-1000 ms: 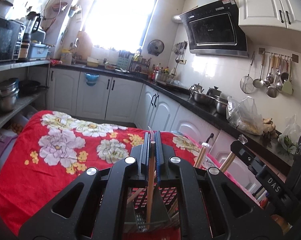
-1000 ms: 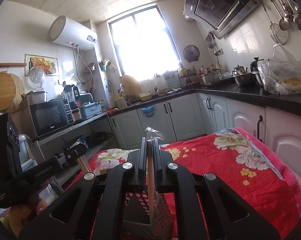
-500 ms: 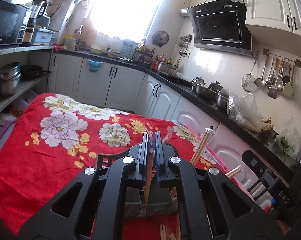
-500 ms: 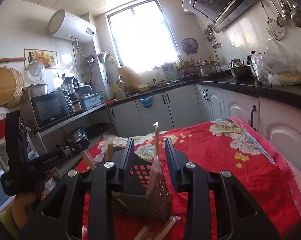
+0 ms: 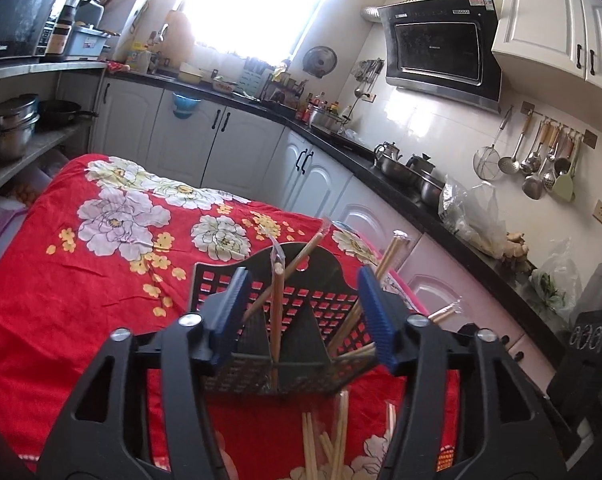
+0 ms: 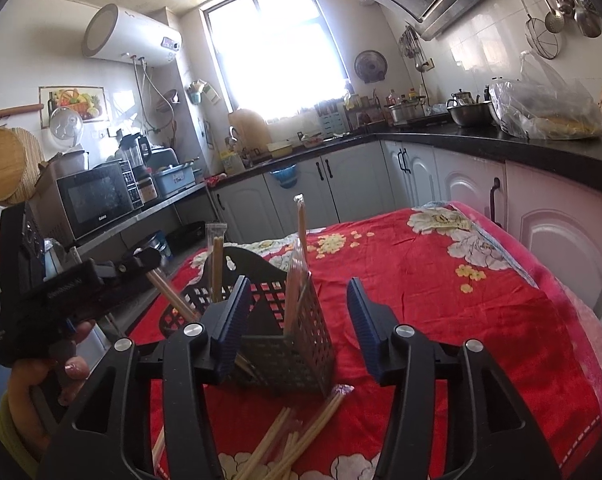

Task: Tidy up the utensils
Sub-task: 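Withdraw both grippers and lower them onto the wrapped wooden chopsticks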

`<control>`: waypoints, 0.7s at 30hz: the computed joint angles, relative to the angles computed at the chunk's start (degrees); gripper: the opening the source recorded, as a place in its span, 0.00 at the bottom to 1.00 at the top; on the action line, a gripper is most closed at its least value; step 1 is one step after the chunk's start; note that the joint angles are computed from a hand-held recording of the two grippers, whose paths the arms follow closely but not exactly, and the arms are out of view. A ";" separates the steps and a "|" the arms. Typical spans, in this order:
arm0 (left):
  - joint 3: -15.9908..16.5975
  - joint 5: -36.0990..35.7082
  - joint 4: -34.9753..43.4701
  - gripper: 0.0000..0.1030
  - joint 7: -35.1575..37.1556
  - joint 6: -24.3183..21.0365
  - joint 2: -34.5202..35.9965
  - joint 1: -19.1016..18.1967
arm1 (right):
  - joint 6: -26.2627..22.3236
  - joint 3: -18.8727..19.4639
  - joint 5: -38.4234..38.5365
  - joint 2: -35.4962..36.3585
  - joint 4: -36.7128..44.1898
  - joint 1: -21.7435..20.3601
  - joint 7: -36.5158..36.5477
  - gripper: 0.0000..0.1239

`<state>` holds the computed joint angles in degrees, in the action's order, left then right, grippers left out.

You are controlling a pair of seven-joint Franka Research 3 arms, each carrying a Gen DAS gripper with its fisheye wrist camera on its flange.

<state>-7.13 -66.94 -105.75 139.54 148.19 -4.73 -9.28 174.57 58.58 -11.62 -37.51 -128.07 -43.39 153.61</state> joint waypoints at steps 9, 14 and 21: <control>1.99 -3.26 -2.66 0.90 -0.55 -3.43 -2.94 0.65 | -1.36 -2.88 -0.33 -0.78 -1.46 4.08 -0.10 0.46; 2.61 -2.24 -4.74 0.90 -1.06 -3.65 -4.71 0.59 | -2.61 -4.66 -1.09 -0.82 -2.16 6.65 0.13 0.49; 3.45 -0.82 -7.28 0.90 -1.39 -3.92 -6.55 -0.16 | -4.98 -7.16 -3.14 -0.53 -3.00 10.74 0.79 0.50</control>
